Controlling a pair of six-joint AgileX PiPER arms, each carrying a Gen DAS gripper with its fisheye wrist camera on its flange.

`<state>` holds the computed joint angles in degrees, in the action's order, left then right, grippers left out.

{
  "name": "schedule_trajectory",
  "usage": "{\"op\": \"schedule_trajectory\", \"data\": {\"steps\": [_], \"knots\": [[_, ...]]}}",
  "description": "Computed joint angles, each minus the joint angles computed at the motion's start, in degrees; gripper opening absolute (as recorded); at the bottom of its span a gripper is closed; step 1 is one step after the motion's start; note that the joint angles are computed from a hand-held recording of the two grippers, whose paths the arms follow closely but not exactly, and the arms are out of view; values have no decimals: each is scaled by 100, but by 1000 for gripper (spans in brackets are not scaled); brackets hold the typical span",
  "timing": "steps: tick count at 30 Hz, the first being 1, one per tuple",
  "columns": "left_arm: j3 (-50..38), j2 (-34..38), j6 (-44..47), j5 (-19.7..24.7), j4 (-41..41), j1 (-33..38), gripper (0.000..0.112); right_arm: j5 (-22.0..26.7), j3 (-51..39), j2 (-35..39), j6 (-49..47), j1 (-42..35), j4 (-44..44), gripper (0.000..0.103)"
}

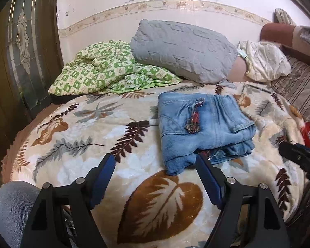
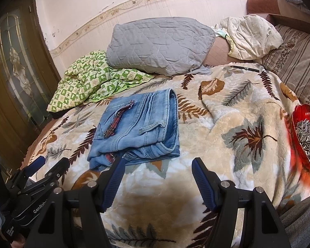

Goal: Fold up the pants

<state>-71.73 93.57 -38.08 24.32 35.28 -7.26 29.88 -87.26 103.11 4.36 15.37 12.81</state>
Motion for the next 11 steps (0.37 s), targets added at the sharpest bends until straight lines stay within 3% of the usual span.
{"op": "schedule_trajectory", "data": {"steps": [11], "knots": [[120, -111, -128, -280, 196, -2, 81, 16, -36, 47, -4, 0, 30, 71]]}}
